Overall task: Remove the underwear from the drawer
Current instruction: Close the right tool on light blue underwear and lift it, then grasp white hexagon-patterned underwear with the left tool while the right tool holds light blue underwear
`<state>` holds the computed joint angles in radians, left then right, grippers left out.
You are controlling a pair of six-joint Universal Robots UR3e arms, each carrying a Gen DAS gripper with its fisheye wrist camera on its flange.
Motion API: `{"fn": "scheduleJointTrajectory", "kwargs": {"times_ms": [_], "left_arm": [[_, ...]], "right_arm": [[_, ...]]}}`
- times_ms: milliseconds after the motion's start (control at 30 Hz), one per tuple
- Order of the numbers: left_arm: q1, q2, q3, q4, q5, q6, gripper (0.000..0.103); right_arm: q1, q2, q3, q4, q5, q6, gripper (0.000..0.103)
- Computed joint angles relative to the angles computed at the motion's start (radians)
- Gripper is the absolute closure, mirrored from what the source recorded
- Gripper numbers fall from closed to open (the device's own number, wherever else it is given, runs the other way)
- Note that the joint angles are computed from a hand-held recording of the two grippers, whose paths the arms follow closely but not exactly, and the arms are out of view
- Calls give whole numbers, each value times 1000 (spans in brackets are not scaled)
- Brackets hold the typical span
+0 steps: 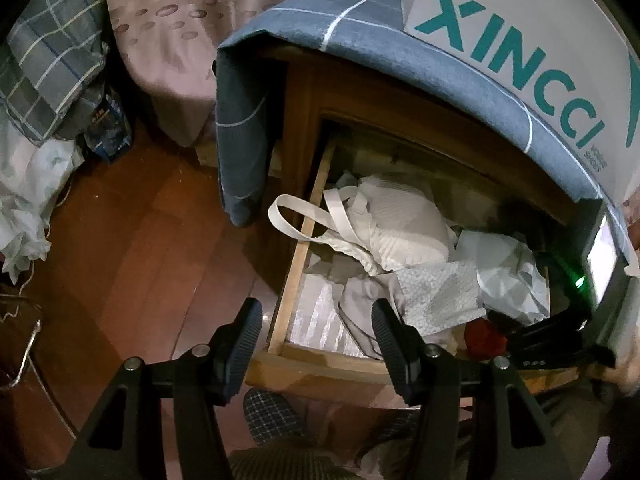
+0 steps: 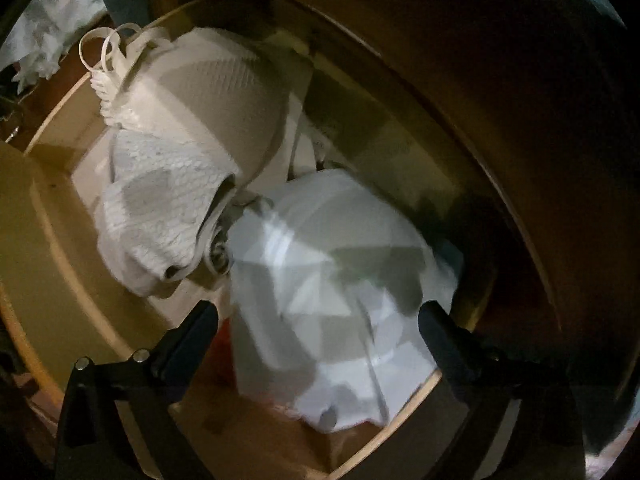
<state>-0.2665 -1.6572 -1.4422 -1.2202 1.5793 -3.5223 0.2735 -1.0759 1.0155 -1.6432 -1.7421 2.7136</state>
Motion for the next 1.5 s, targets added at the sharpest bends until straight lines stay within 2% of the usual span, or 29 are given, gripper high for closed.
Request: {"fn": "scheduleJointTrajectory", "kwargs": {"times_ms": [200, 400, 500, 567, 767, 867, 933, 1000, 1067, 1233, 1333, 1367, 1433, 1500], "left_arm": [[10, 4, -8, 3, -19, -7, 45], [17, 0, -5, -2, -28, -12, 44], [20, 0, -7, -3, -33, -14, 45], [22, 1, -9, -2, -36, -17, 45], [20, 2, -13, 6, -33, -22, 45], [24, 9, -23, 16, -38, -21, 45], [30, 14, -29, 18, -42, -22, 45], [34, 20, -33, 19, -46, -24, 45], [34, 21, -33, 19, -43, -24, 45], [28, 19, -35, 22, -37, -29, 45], [24, 16, -30, 17, -31, -31, 45], [21, 12, -26, 17, -27, -32, 45], [15, 3, -13, 6, -22, -25, 45], [9, -2, -5, 1, -22, -12, 44]], "right_arm": [[31, 48, 50, -58, -62, -56, 1], [28, 116, 25, -73, -64, -41, 1], [22, 117, 32, -78, -62, -50, 6], [15, 141, -11, -63, -52, -48, 24], [-18, 150, -133, 90, 38, -33, 61], [-35, 153, -219, 200, 84, -20, 68], [-42, 152, -253, 260, 110, -16, 71], [-32, 119, -239, 261, 104, -20, 72], [-33, 107, -272, 312, 134, 12, 76], [-80, 77, -335, 376, 208, 83, 77], [-113, -5, -255, 346, 258, 125, 77], [-124, -50, -181, 322, 281, 138, 77], [-178, -122, -104, 299, 369, 172, 77], [-191, -199, -23, 265, 410, 226, 77]]}}
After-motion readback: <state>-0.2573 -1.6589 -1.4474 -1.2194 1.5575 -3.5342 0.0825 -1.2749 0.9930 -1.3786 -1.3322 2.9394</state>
